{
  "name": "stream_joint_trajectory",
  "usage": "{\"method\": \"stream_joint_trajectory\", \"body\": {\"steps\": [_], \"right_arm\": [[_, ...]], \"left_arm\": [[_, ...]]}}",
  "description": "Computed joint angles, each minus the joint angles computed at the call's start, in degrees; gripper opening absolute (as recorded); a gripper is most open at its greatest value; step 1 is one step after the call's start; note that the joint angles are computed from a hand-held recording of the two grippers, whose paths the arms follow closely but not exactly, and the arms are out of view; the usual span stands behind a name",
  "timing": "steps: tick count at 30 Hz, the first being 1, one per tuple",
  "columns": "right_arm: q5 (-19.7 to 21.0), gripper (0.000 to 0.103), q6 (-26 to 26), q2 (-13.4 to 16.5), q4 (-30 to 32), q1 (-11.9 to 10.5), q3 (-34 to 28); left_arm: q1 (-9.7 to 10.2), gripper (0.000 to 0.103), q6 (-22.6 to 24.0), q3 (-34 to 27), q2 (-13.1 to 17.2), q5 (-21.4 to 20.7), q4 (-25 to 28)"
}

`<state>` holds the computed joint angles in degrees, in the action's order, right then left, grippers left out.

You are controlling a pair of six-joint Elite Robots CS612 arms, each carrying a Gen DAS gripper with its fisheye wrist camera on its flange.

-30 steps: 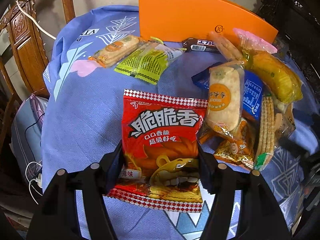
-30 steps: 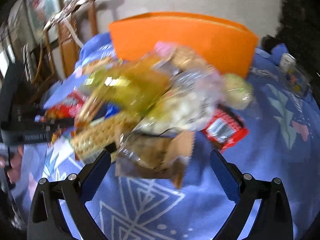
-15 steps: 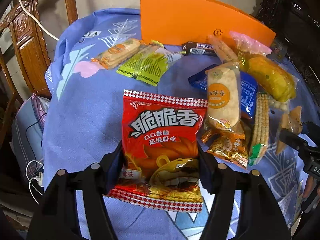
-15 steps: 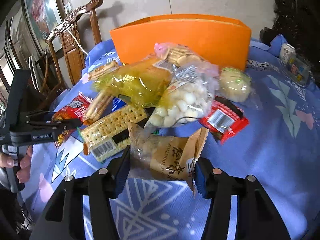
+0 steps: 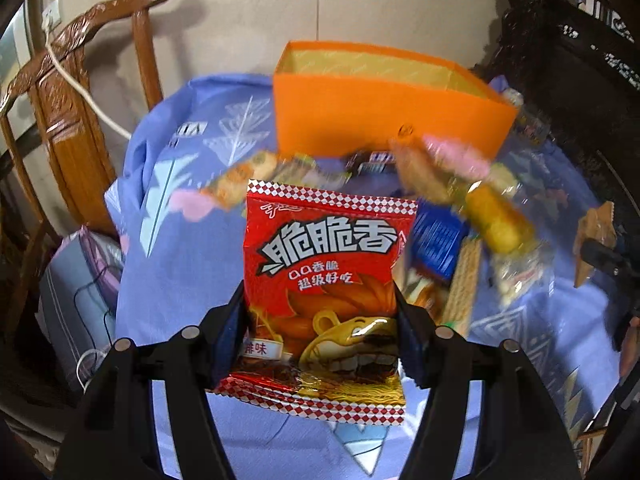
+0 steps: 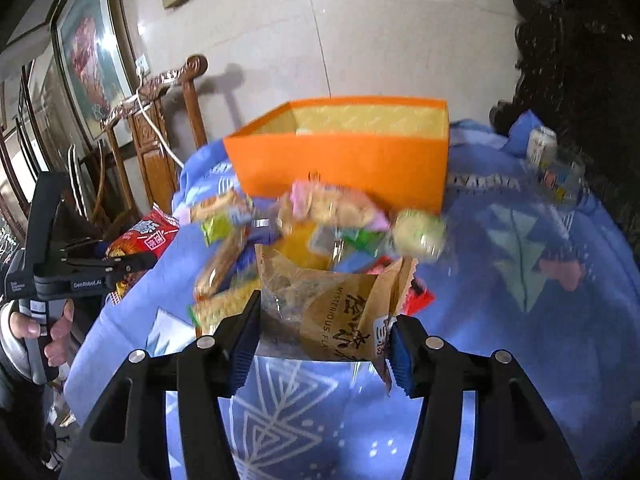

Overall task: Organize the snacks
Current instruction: 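Grasp a clear brown-labelled bread bag with the right gripper while the left lifts the red bag, then carry both bags into the orange box and open both grippers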

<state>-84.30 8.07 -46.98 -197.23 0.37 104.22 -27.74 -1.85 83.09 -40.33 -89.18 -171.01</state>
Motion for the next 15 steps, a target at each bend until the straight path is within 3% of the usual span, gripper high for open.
{"method": "stream_joint_trajectory", "body": {"steps": [6, 11, 15], "right_arm": [[0.24, 0.057, 0.47, -0.46, -1.41, -0.68, -2.89], [0.86, 0.053, 0.66, 0.10, 4.29, -1.45, -7.54], [2.02, 0.053, -0.26, 1.14, 4.44, -1.78, -9.72]], "left_arm": [[-0.89, 0.063, 1.35, -4.34, 0.11, -0.24, 0.38], [-1.45, 0.063, 1.33, -11.20, 2.22, -0.54, 3.52], [-1.56, 0.063, 1.68, -15.45, 4.05, -1.57, 5.22]]}}
